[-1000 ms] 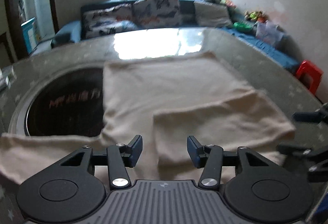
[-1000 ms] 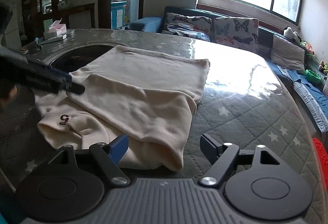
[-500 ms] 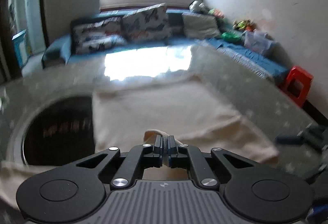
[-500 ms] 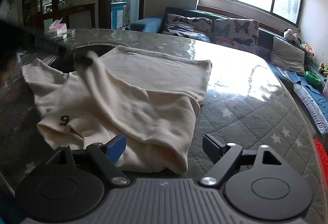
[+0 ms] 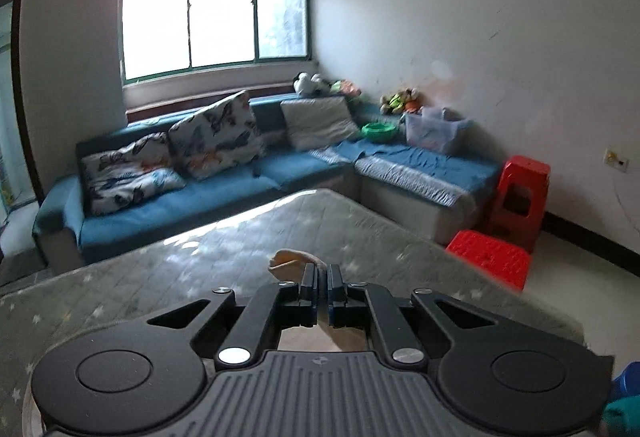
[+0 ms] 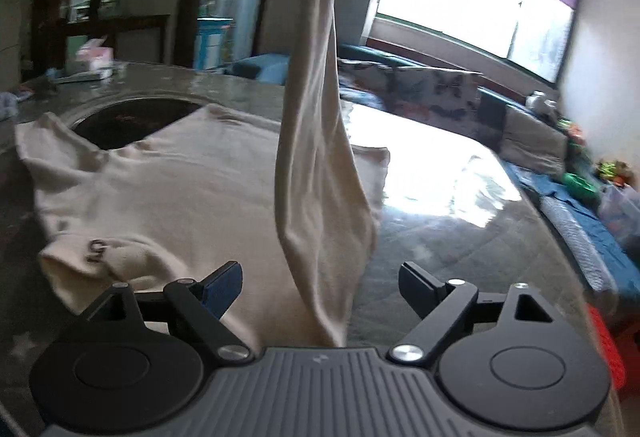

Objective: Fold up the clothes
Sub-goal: 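Fold the held sleeve over the shirt body with the left gripper and release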

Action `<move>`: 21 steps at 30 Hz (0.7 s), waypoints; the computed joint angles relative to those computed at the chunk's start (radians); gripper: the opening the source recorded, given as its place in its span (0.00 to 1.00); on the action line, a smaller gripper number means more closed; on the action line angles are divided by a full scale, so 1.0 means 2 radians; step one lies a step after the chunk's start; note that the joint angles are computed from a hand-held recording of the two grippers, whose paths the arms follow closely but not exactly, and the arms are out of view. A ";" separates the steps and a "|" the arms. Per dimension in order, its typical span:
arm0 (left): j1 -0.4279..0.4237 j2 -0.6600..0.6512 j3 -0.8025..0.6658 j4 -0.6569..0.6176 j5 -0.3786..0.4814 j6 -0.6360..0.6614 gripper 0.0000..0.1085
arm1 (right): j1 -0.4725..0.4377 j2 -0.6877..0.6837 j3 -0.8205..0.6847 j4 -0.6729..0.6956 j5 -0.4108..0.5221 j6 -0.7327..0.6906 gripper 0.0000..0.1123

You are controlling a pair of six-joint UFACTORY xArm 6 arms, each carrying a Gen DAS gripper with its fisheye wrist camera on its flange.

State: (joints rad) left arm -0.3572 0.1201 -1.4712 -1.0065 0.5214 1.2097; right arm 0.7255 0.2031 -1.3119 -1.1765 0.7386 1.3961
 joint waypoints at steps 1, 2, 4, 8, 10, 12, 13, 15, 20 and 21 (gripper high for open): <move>-0.001 -0.001 0.001 -0.003 -0.001 0.004 0.04 | -0.002 -0.004 0.004 0.001 0.003 0.010 0.78; -0.002 -0.002 0.002 -0.006 -0.002 0.008 0.04 | -0.004 -0.007 0.008 0.003 0.005 0.021 0.78; -0.005 -0.003 0.003 -0.012 -0.005 0.016 0.04 | -0.003 -0.010 0.011 0.008 0.023 0.032 0.78; -0.002 -0.007 0.014 -0.017 -0.011 0.018 0.04 | -0.003 -0.008 0.012 0.027 0.049 0.024 0.78; 0.005 -0.009 0.022 -0.017 -0.012 0.017 0.04 | -0.001 -0.010 0.016 0.029 0.063 0.021 0.78; 0.013 -0.010 0.030 -0.014 -0.013 0.012 0.04 | 0.002 -0.012 0.019 0.031 0.080 0.024 0.78; 0.019 -0.010 0.035 -0.010 -0.013 0.006 0.04 | 0.002 -0.015 0.023 0.030 0.082 0.027 0.78; 0.028 -0.010 0.047 -0.006 -0.014 -0.002 0.04 | 0.001 -0.021 0.031 0.029 0.082 0.030 0.79; 0.053 -0.003 0.086 0.032 -0.022 -0.037 0.05 | -0.001 -0.034 0.047 0.025 0.075 0.022 0.85; 0.056 -0.001 0.094 0.044 -0.027 -0.044 0.05 | -0.001 -0.037 0.049 0.025 0.071 0.015 0.86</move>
